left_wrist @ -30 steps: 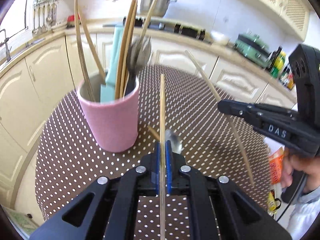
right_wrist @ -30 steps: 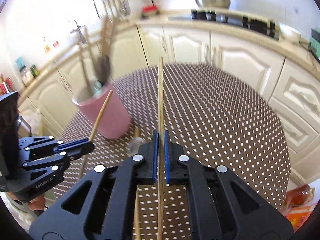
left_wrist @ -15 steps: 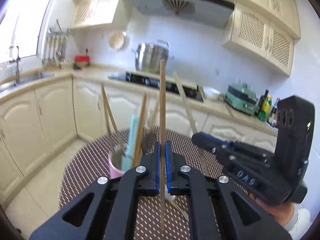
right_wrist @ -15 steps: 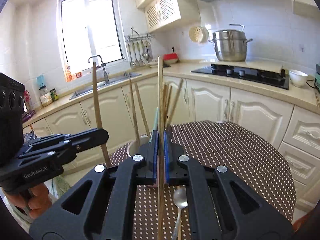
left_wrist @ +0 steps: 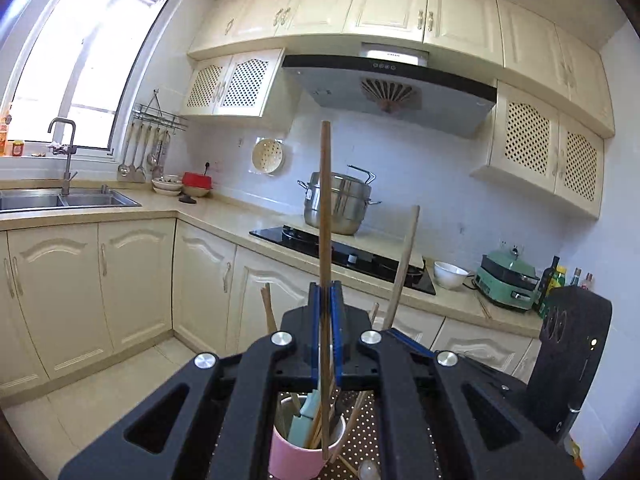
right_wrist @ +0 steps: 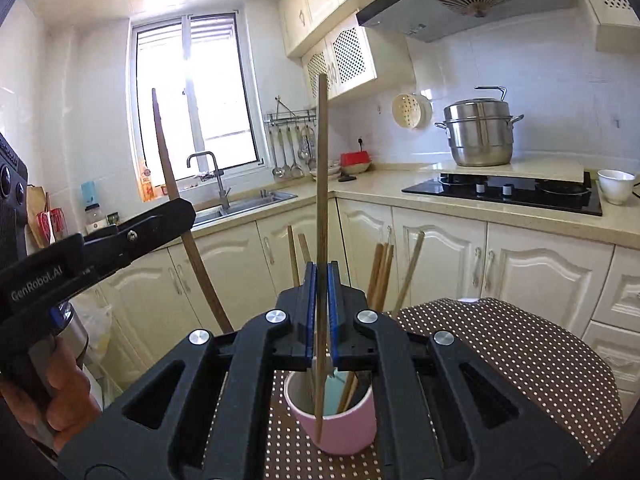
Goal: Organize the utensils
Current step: 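Lift both held chopsticks and lower them into the pink cup, then open the left gripper over the cup while the right lowers its chopstick in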
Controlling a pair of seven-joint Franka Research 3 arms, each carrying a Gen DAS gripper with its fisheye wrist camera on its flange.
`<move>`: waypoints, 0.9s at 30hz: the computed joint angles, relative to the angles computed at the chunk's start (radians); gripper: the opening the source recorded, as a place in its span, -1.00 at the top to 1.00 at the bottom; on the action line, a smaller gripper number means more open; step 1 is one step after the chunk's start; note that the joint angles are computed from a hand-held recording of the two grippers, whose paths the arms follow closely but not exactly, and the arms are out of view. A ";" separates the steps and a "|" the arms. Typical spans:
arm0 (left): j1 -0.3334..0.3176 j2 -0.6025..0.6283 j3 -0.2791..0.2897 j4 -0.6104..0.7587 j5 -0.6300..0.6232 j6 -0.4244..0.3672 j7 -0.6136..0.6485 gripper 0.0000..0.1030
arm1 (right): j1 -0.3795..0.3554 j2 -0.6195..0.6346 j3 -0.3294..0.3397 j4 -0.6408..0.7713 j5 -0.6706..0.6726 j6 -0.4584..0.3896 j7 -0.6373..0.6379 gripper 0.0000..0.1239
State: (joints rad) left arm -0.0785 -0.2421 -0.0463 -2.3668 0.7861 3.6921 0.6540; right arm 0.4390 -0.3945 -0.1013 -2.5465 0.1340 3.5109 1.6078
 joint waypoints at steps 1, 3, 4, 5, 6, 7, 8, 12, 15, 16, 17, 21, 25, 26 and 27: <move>0.017 0.006 -0.025 -0.005 -0.063 0.006 0.046 0.90 | 0.010 0.012 -0.011 0.011 -0.008 0.003 0.003 0.90; 0.024 0.019 -0.043 -0.001 -0.118 0.012 0.094 0.90 | 0.027 0.029 -0.035 0.028 -0.031 0.006 0.012 0.90; 0.029 0.029 -0.056 -0.001 -0.157 0.021 0.125 0.90 | 0.030 0.034 -0.042 0.031 -0.038 0.010 0.017 0.90; 0.025 0.043 -0.053 0.009 -0.154 0.025 0.133 0.90 | 0.028 0.038 -0.041 0.032 -0.042 0.019 0.020 0.90; 0.027 0.051 -0.062 0.012 -0.173 0.018 0.158 0.90 | 0.022 0.042 -0.038 0.036 -0.045 0.025 0.023 0.90; 0.035 0.057 -0.087 0.007 -0.228 0.009 0.216 0.90 | 0.027 0.044 -0.048 0.035 -0.057 0.035 0.032 0.90; 0.034 0.065 -0.093 0.006 -0.245 0.008 0.246 0.90 | 0.028 0.045 -0.053 0.036 -0.065 0.043 0.043 0.90; 0.002 0.109 -0.057 0.034 -0.159 -0.021 0.201 0.90 | -0.016 0.058 -0.007 0.044 -0.062 0.058 0.042 0.90; -0.005 0.135 -0.031 0.060 -0.043 -0.033 0.116 0.87 | -0.033 0.069 0.013 0.049 -0.058 0.057 0.041 0.90; 0.001 0.137 -0.040 0.055 -0.060 -0.036 0.127 0.87 | -0.037 0.072 0.018 0.047 -0.055 0.062 0.043 0.90; 0.006 0.138 -0.046 0.051 -0.076 -0.036 0.141 0.87 | -0.038 0.074 0.018 0.048 -0.057 0.063 0.046 0.90; 0.017 0.136 -0.049 0.051 -0.072 -0.060 0.131 0.42 | -0.075 0.078 0.057 0.047 -0.026 0.049 0.025 0.90; 0.020 0.122 -0.056 0.030 -0.121 -0.087 0.170 0.33 | -0.087 0.077 0.077 0.045 0.002 0.020 0.009 0.90; 0.018 0.120 -0.051 0.028 -0.116 -0.089 0.167 0.32 | -0.083 0.076 0.076 0.043 0.007 0.012 0.009 0.90; 0.019 0.115 -0.053 0.022 -0.125 -0.092 0.177 0.30 | -0.081 0.075 0.076 0.042 0.012 0.006 0.007 0.90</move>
State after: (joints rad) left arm -0.0596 -0.1266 -0.0991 -2.3449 0.6609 3.6000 0.8310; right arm 0.3577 -0.3199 -0.0254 -2.5044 0.1458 3.5173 1.6145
